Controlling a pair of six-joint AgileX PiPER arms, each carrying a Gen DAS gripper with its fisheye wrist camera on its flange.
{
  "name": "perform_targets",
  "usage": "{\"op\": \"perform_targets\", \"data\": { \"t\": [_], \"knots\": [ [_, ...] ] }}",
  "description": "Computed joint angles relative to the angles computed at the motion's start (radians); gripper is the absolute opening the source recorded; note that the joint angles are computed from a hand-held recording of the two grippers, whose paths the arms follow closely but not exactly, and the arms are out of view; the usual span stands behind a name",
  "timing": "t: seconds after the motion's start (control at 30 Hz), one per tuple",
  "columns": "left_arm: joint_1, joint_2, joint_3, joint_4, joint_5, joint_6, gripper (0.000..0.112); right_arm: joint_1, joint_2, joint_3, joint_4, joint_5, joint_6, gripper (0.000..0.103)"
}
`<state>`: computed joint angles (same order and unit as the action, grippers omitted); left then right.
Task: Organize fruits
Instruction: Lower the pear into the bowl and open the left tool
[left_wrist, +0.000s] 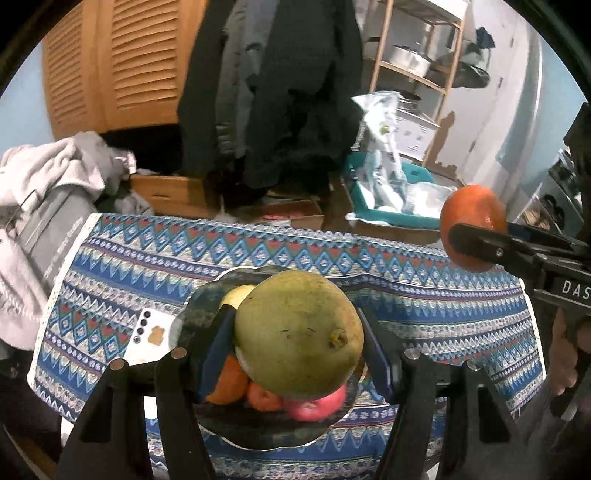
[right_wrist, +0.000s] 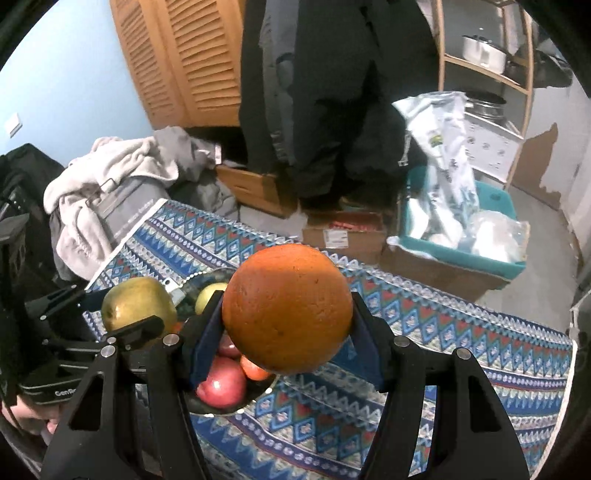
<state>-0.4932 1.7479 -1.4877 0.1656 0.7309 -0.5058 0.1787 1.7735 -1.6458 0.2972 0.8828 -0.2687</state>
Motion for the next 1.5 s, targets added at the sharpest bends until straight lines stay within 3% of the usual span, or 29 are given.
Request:
{"op": "perform_targets", "data": {
  "t": [0.43,0.97,1.27,1.43,1.5],
  "knots": [
    [0.108,0.056,0.065,-0.111,-0.04,0.069,0.067,0.092,0.163,-0.143,-0.04,0.055,0.076,0.065],
    [0.123,0.211,-0.019,-0.181,0.04,0.1,0.067,0.1,0.294,-0.222,-0.053,0.095,0.113,0.065],
    [0.13,0.224,-0.029,-0.205,0.05,0.106,0.067,0.104,0.337,-0.256,-0.059,0.116,0.122,0.065],
    [0.119,0.174,0.0,-0.177,0.002,0.091,0.08,0.103,0.363,-0.268,-0.066,0.124,0.131,0.065],
    [0.117,0.163,0.005,-0.162,-0.001,0.077,0.08,0.103,0.373,-0.267,-0.071,0.122,0.133,0.065]
  ]
}}
